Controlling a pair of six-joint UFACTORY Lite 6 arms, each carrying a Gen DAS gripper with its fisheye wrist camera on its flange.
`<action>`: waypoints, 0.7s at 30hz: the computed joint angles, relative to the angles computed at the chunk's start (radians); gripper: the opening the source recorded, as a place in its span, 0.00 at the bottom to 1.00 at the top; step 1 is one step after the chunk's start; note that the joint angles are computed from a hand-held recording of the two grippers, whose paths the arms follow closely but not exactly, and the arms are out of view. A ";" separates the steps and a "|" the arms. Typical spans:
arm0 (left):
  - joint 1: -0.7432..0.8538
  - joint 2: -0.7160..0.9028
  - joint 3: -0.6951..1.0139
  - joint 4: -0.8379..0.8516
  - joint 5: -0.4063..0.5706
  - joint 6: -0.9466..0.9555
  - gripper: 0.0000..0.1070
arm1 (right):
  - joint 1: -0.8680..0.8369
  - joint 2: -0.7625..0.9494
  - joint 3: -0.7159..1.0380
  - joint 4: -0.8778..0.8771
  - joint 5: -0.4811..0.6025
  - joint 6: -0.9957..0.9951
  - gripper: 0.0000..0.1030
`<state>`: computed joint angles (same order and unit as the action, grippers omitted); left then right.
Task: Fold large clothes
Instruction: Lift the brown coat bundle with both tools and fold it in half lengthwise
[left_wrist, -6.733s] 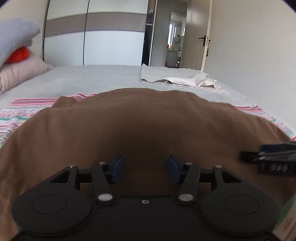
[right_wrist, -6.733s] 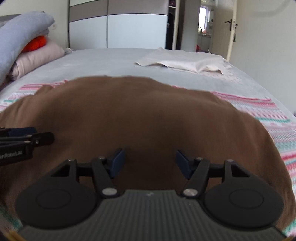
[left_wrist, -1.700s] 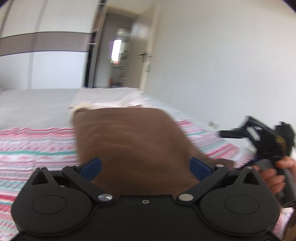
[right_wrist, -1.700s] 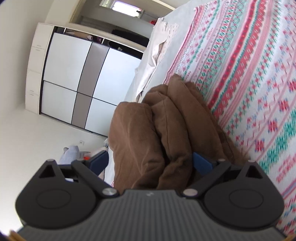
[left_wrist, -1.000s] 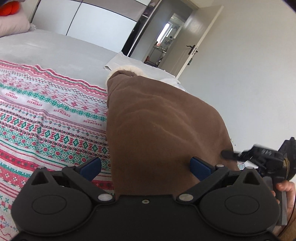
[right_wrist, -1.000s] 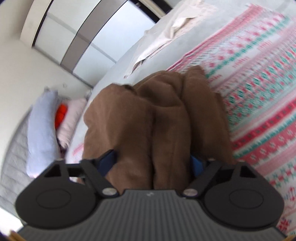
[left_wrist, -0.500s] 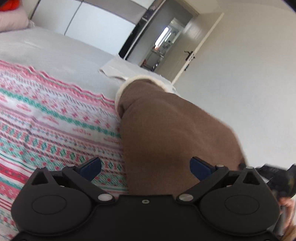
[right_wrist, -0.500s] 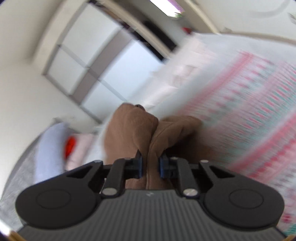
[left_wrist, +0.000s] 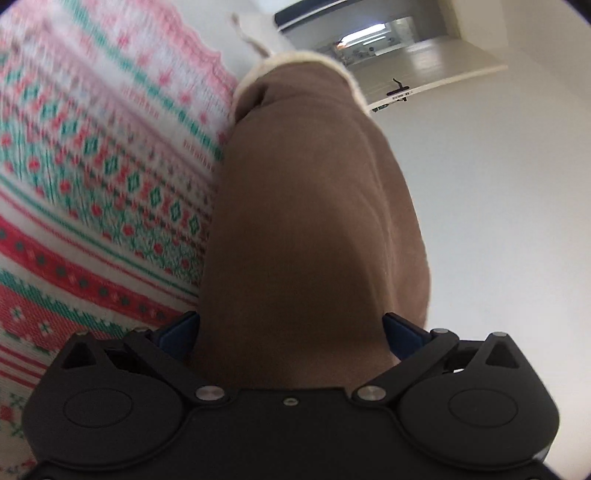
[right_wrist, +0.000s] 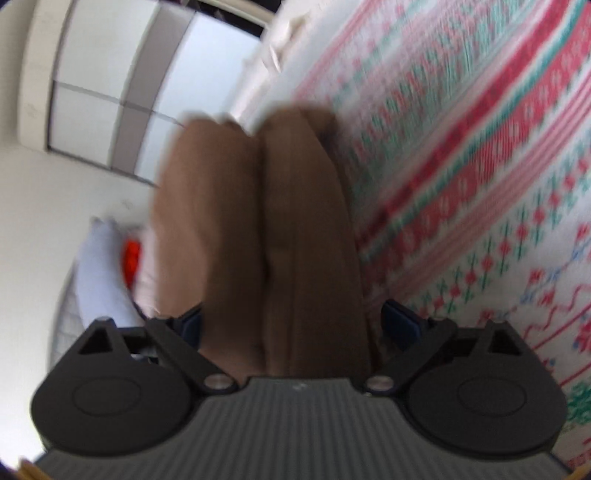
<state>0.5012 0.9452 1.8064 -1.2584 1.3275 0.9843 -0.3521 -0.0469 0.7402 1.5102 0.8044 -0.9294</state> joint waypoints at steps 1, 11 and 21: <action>0.003 0.024 0.029 0.002 0.024 -0.003 0.96 | 0.012 -0.002 -0.015 0.041 -0.005 -0.050 0.87; 0.119 -0.263 -0.283 0.033 0.043 0.173 0.71 | 0.177 -0.182 -0.100 0.125 -0.036 -0.041 0.65; 0.534 -0.439 -0.361 0.361 0.253 0.270 0.72 | 0.595 -0.478 -0.203 -0.186 -0.224 0.470 0.65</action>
<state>1.0347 0.5061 1.4454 -0.8971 1.5802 1.2545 0.2433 -0.5245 0.5372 1.3247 0.5806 -0.4594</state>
